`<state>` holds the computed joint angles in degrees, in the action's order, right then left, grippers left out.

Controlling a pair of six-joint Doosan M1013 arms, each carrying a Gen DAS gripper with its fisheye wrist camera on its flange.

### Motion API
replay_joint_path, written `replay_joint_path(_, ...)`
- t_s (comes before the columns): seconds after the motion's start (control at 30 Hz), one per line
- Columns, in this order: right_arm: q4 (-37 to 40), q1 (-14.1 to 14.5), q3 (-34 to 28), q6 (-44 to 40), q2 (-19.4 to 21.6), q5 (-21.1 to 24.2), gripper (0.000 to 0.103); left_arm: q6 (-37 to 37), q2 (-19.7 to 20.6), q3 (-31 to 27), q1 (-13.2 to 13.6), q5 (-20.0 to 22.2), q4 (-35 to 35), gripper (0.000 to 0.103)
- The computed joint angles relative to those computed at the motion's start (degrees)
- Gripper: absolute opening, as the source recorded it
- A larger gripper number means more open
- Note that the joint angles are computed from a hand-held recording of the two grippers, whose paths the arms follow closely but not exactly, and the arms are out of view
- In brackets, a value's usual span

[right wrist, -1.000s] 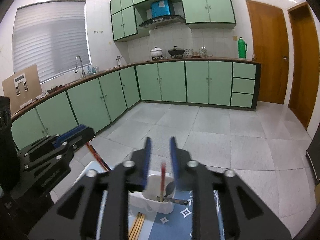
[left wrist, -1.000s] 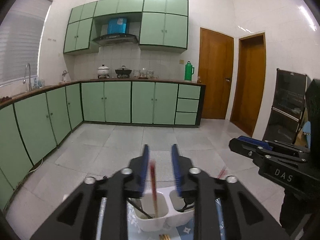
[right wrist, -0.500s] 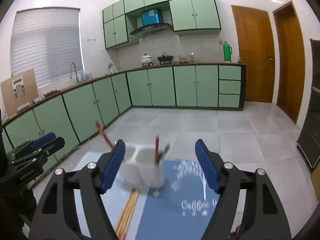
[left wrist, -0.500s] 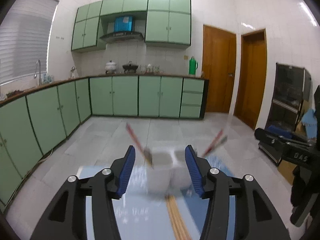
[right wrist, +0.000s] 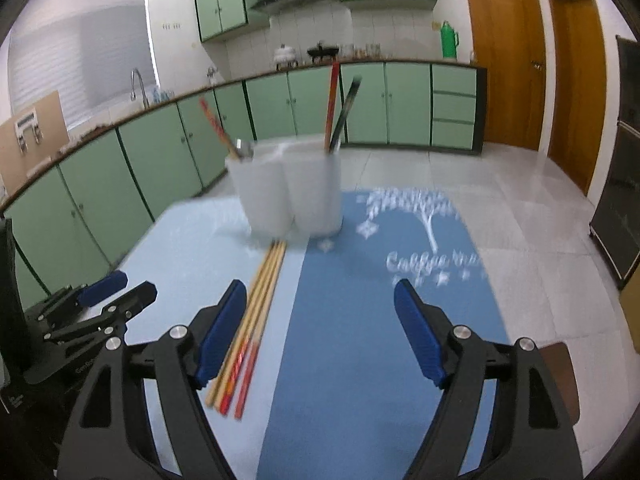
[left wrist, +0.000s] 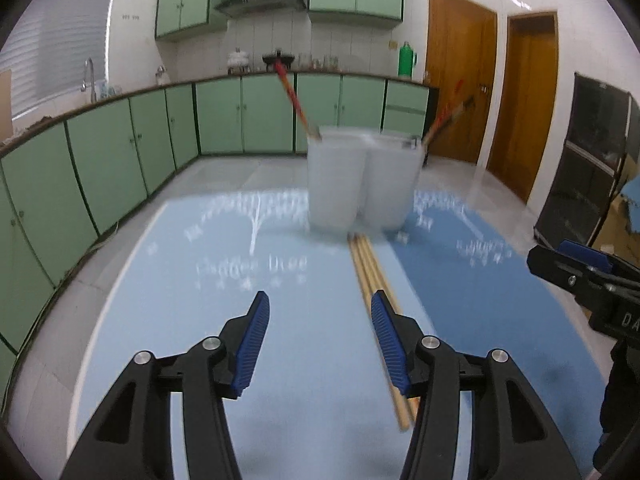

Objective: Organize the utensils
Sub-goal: 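Move both open tools back down to the chopsticks on the mat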

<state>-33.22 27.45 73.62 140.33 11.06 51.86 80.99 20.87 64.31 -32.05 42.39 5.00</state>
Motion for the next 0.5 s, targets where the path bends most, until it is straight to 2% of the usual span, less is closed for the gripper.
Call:
replay_joint_path(0.23, 5.75, 1.07, 0.93, -3.19, 1.49, 2.68, 0.07, -0.62, -0.54, 2.82, 0.08, 4.05, -0.46, 0.052)
replay_joint_path(0.5, 11.66, 1.64, 0.78, -5.95, 2.73, 4.14, 0.053, -1.38, -0.87, 4.29, 0.41, 7.4, 0.11, 0.052)
